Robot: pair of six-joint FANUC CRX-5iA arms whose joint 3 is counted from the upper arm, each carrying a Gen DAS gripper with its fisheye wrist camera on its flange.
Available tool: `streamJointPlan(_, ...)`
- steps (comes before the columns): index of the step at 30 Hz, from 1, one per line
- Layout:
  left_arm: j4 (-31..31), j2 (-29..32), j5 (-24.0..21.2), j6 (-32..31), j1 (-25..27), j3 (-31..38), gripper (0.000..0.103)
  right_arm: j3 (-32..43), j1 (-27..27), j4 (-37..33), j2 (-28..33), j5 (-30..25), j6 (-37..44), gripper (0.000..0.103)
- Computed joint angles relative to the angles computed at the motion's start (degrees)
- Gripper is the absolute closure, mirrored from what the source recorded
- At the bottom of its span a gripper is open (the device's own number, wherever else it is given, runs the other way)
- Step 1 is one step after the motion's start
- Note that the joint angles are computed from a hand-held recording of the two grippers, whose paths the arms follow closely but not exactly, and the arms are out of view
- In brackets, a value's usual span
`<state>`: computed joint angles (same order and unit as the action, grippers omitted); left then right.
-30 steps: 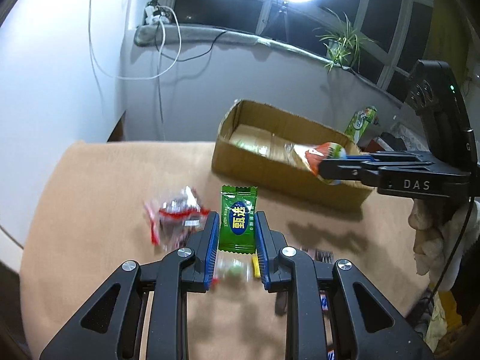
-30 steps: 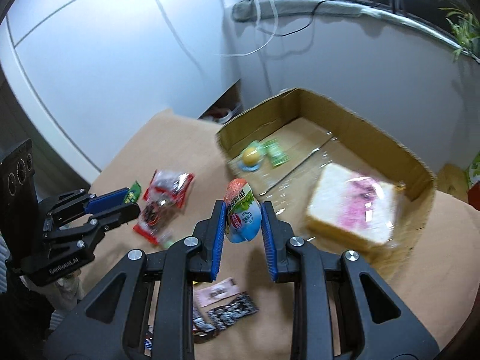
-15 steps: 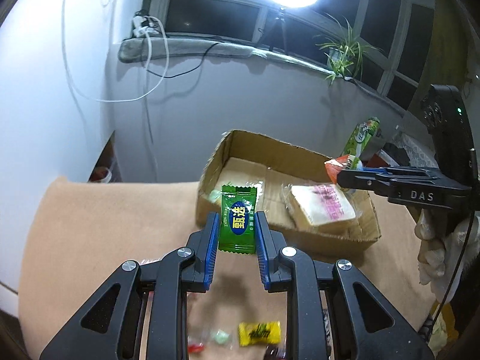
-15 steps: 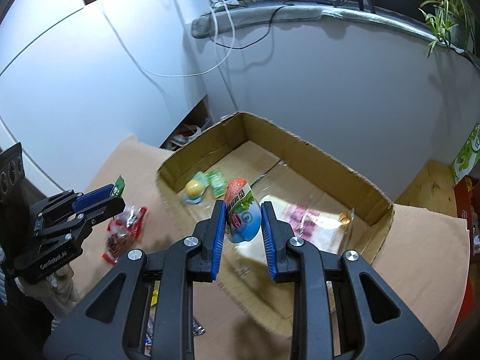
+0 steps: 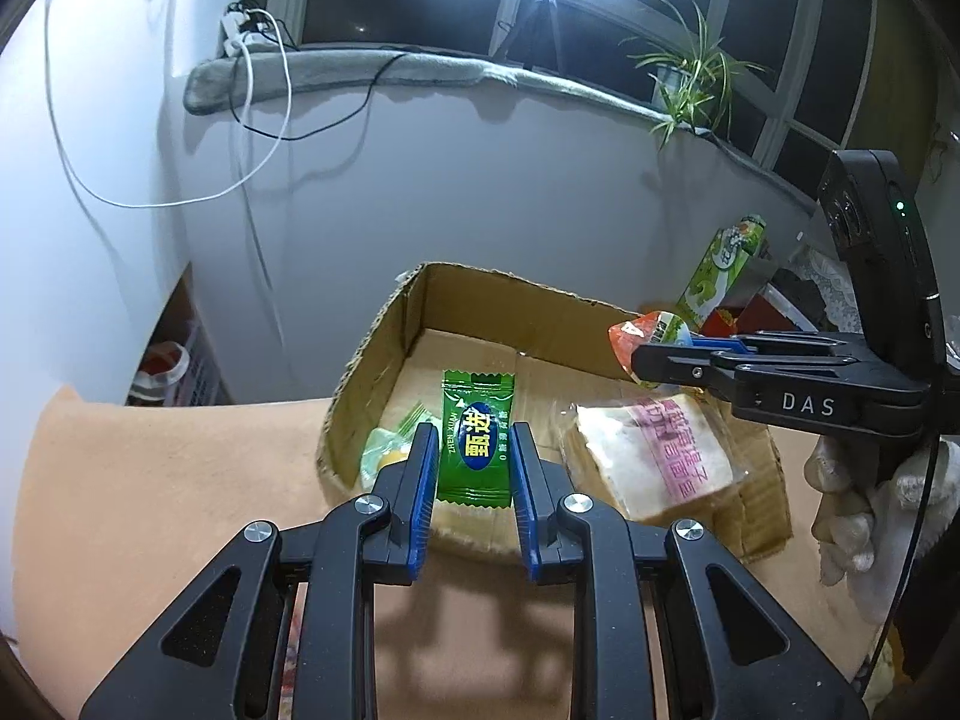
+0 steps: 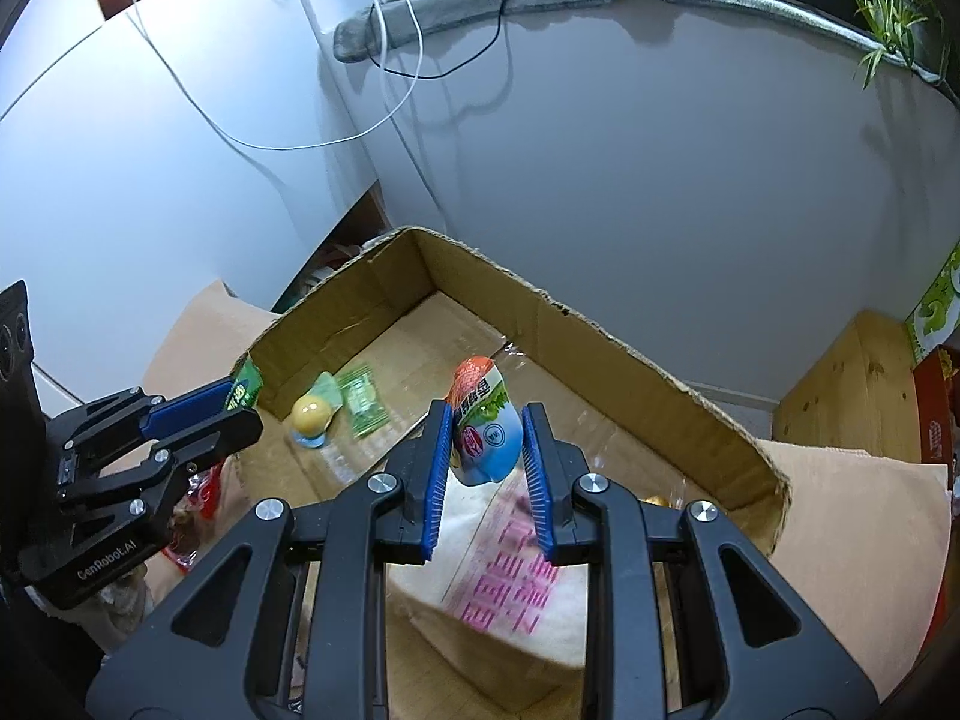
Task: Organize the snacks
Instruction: 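Carry both candies into the box and open both grippers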
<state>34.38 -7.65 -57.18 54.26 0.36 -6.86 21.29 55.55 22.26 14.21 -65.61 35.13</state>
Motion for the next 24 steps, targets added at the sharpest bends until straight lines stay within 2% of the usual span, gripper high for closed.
streamJointPlan(10,-1.55,2.34,0.37,1.32,-2.1,1.75,0.08,0.49,-1.03,-0.47,0.85,0.3,1.14,0.078)
streamJointPlan(11,-1.66,2.41,0.37,1.24,-2.24,1.85,0.08,0.16,-0.99,-0.22,0.66,0.41,0.75,0.073)
streamJointPlan(14,-2.24,2.67,0.08,1.59,-2.55,2.39,0.077,-0.78,-0.83,1.46,0.16,0.79,-0.77,0.039)
streamJointPlan(15,-2.31,2.61,0.2,1.78,-2.57,2.38,0.071,-1.08,-0.79,1.78,-0.06,1.03,-1.14,0.036)
streamJointPlan(16,-2.33,2.57,0.28,1.95,-2.56,2.36,0.065,-1.28,-0.79,1.8,-0.31,1.24,-1.31,0.036)
streamJointPlan(24,-1.71,1.19,-0.08,1.63,-1.64,1.67,0.064,-2.02,0.65,3.01,-1.75,0.53,-2.41,0.035)
